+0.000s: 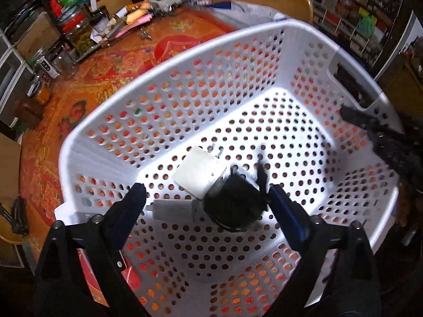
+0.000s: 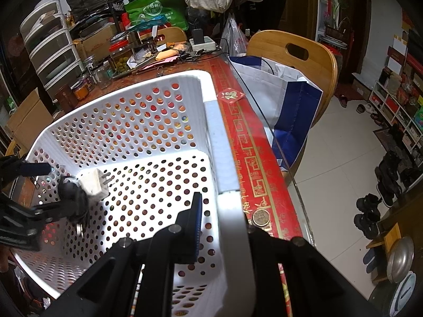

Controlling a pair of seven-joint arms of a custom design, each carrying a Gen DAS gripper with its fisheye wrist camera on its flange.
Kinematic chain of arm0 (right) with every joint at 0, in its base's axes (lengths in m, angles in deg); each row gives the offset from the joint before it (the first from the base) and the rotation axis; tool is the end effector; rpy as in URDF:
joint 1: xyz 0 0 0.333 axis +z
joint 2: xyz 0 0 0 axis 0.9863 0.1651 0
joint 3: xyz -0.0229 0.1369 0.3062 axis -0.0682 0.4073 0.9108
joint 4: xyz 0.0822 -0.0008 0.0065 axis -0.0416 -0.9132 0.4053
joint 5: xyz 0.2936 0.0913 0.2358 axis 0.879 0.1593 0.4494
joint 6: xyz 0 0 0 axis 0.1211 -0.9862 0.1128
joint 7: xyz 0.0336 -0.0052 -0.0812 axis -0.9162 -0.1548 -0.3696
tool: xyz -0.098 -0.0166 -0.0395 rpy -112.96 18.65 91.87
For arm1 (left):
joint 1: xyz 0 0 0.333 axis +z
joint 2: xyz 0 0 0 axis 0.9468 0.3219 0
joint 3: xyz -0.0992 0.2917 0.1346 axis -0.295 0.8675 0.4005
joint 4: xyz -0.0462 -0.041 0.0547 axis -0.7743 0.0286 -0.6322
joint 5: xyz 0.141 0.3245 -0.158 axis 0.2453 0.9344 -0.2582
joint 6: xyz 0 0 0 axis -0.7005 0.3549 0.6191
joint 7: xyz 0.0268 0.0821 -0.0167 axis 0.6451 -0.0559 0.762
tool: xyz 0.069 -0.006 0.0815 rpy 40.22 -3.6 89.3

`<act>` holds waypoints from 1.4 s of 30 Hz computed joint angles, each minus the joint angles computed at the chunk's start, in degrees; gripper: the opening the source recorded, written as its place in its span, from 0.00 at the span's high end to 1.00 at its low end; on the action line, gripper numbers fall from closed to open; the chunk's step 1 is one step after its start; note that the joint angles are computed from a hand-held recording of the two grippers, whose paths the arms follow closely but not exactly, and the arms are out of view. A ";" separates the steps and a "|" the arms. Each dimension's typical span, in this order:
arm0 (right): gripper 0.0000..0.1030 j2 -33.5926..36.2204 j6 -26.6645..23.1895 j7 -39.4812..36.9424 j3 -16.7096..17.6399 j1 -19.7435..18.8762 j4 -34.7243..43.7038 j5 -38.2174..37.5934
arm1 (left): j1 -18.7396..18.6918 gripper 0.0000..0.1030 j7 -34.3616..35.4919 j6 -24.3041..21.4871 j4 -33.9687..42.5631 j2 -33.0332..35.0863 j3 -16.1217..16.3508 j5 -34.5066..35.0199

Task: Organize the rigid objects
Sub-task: 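Grasp the white cube adapter with the left tool and lift it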

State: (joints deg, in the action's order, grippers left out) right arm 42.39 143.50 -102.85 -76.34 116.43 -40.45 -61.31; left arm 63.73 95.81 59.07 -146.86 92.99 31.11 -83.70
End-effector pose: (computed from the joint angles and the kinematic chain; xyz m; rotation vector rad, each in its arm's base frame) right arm 0.5160 0.4036 0.4037 -1.4641 2.2439 -0.5769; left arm 0.6716 -0.2205 0.3986 -1.1326 2.6694 -0.5049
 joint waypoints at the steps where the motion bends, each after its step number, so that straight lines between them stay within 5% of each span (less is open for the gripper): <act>1: 0.87 0.00 0.12 0.07 -0.01 -0.02 -0.03 0.00 | 1.21 0.10 0.83 0.74 -0.65 -0.82 -0.51 -1.50; 6: 0.87 -0.06 0.41 -0.18 0.06 -0.12 -0.26 0.32 | 12.13 0.02 13.56 11.47 -10.44 -9.20 -4.75 -19.58; 9: 0.87 0.01 0.15 -0.64 0.09 -0.18 -0.09 0.70 | 16.03 0.00 18.11 17.11 -13.58 -10.55 -3.42 -28.85; 12: 0.87 -0.19 0.57 0.01 -0.08 -0.04 -0.48 0.19 | 16.71 0.00 14.02 17.72 -13.10 -7.47 0.16 -27.99; 17: 0.87 -0.22 0.24 -0.54 0.08 -0.22 -0.45 0.45 | 19.87 0.00 16.28 15.01 -11.89 -1.85 -1.41 -28.42; 23: 0.87 -0.42 0.18 -0.83 0.15 -0.37 -0.62 0.77 | 17.18 0.01 14.30 21.71 -12.26 2.69 -1.62 -24.34; 29: 0.87 -0.33 -0.14 -1.26 0.21 -0.43 -0.38 1.12 | 15.40 0.31 7.76 24.34 -12.29 4.65 -0.74 -17.52; 31: 0.87 -0.33 -0.08 -1.29 0.18 -0.42 -0.37 1.12 | 14.42 0.59 5.09 24.14 -11.85 5.13 0.28 -15.07; 42: 0.87 -0.26 0.41 -1.14 0.06 -0.33 -0.47 0.87 | 21.16 0.59 2.82 33.38 -18.65 1.03 -6.18 -12.83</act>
State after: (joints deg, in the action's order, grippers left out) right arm 42.12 143.90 -103.99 -76.27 116.10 -40.92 -60.45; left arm 84.89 98.63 92.45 -165.51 94.02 24.94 -96.53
